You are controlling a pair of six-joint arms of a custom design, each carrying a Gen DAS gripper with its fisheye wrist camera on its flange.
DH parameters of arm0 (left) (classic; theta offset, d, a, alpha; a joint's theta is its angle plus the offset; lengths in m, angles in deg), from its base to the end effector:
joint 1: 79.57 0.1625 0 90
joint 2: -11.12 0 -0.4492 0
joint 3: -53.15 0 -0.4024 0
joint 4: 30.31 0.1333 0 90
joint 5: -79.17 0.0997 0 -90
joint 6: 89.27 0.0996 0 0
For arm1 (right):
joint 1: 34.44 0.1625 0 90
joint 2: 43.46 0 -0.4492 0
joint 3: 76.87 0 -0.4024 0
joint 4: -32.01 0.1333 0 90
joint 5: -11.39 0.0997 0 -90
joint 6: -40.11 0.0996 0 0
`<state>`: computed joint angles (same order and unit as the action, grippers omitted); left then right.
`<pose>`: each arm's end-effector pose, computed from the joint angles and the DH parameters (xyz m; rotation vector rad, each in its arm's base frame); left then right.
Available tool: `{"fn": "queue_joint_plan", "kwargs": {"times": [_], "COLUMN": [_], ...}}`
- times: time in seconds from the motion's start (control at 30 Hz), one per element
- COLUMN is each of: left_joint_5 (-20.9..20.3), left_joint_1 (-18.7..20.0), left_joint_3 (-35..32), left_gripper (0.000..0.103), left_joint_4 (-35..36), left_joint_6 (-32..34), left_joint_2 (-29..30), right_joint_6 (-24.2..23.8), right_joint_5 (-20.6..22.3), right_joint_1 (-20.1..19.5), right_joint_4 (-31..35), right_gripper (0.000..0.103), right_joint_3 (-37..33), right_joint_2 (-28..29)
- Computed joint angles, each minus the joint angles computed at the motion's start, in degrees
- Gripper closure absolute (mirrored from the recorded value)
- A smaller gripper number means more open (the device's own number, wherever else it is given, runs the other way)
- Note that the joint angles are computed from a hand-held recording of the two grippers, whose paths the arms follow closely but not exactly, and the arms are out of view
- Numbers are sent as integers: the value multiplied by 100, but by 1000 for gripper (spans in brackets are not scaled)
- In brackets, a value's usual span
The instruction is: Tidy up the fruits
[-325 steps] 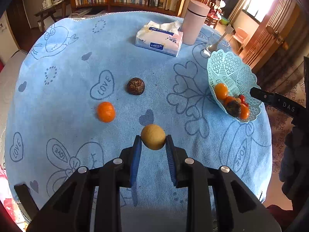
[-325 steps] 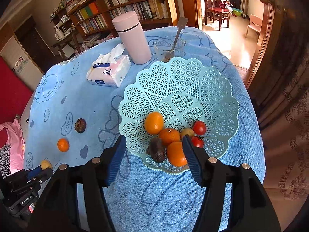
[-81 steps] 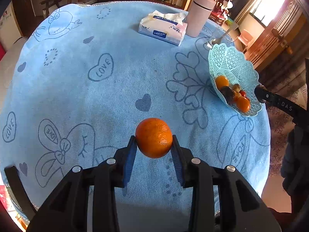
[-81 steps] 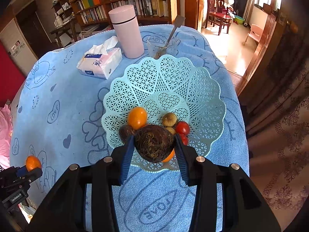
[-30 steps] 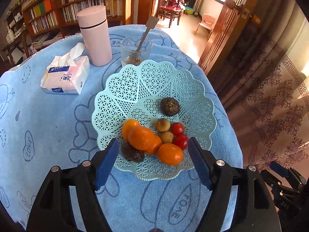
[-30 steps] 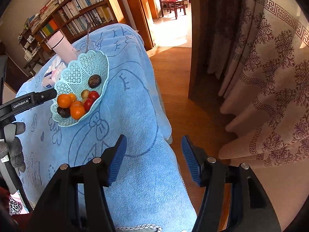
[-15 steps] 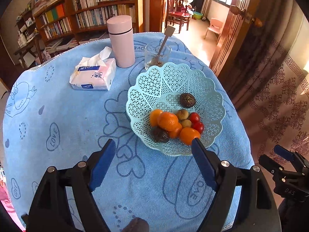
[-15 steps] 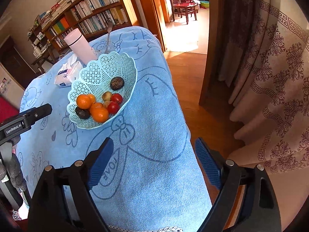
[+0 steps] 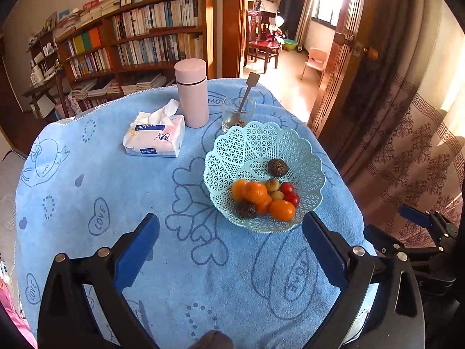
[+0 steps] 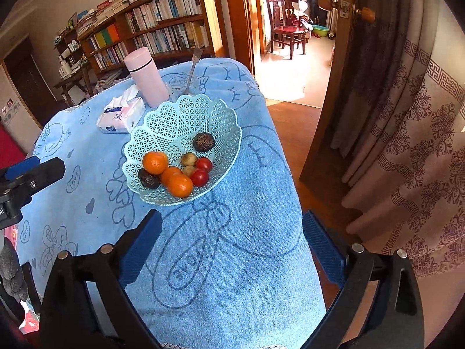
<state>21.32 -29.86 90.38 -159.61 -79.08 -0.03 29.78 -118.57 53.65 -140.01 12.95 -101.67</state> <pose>-0.4518 -0.8211 0.0132 1.0367 2.4040 -0.4886 0.0459 -0.7036 0.3616 -0.2142 -2.2243 0.9454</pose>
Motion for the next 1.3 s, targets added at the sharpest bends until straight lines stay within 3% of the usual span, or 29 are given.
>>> {"fn": "queue_joint_plan", "kwargs": {"times": [0.27,0.77,1.3], "left_joint_5": [366,436,516], "left_joint_1": [-83,-145,-151], "left_joint_3": [-319,-1211,-1254], "left_gripper": [5,5,5], "left_joint_4": [-21,317,185], "left_joint_6": [222,503,751], "left_joint_2": [223,774,831], "right_joint_6": [-4,-278,-260], "right_joint_5": [-140,-209,-50], "right_joint_1": [21,19,42], "right_joint_4": [-38,-194,58], "right_gripper": [3,3,3], "right_joint_3": [-35,-196,-311], "right_joint_2": [-2,60,151]}}
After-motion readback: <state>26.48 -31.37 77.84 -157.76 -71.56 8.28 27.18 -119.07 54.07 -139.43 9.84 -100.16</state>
